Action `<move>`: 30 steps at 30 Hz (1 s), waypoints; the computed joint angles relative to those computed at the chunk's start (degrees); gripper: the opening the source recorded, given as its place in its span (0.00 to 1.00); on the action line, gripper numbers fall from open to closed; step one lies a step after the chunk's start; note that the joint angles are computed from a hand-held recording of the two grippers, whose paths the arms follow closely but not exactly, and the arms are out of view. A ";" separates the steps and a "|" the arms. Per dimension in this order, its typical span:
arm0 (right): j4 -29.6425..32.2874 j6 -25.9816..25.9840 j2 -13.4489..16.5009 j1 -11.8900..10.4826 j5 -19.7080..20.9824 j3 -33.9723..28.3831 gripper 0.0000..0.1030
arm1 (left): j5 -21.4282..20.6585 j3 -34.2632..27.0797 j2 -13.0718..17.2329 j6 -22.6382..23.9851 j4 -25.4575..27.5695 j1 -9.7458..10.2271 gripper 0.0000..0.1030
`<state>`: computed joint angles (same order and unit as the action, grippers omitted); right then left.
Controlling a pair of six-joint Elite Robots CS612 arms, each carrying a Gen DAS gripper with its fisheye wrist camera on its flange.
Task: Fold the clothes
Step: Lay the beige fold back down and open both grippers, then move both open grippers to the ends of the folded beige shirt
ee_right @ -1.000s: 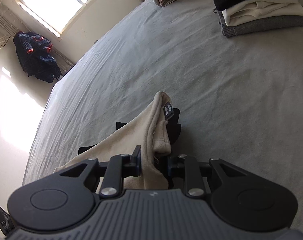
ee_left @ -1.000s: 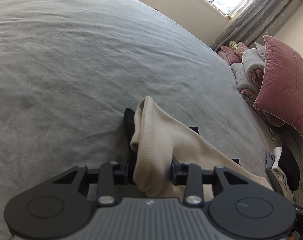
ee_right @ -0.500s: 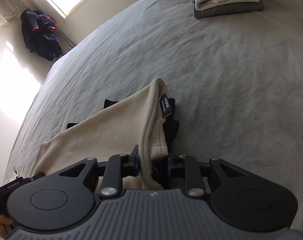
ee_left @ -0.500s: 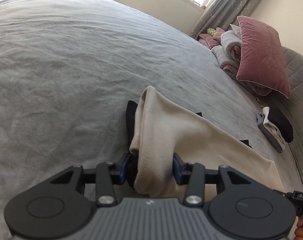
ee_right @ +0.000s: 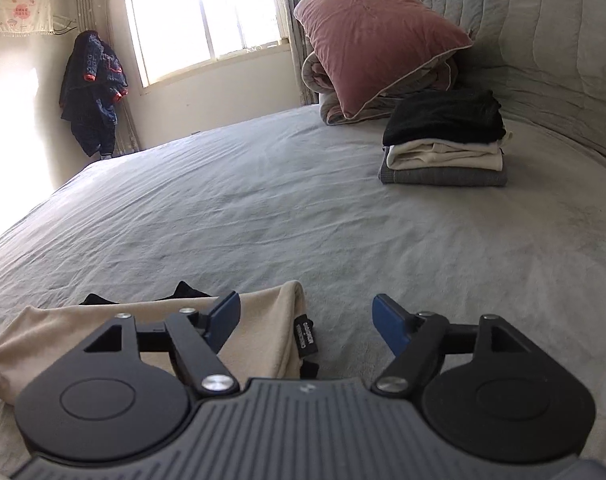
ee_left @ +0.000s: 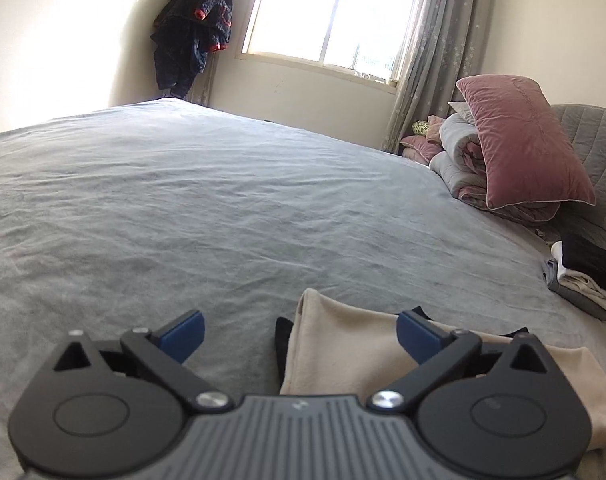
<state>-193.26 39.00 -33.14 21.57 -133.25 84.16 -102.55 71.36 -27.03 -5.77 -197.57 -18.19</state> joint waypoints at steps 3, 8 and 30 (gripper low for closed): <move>-0.79 -6.25 1.73 0.58 -0.10 -3.15 0.97 | -1.96 -0.31 0.16 4.01 -0.01 -0.77 1.00; -2.33 -17.33 4.40 1.32 1.88 -8.20 1.00 | -7.18 -1.32 0.97 7.92 1.47 -1.54 0.99; 12.66 -10.98 3.67 0.07 8.56 -8.69 1.00 | -10.71 -2.43 1.63 12.96 7.58 -1.43 0.52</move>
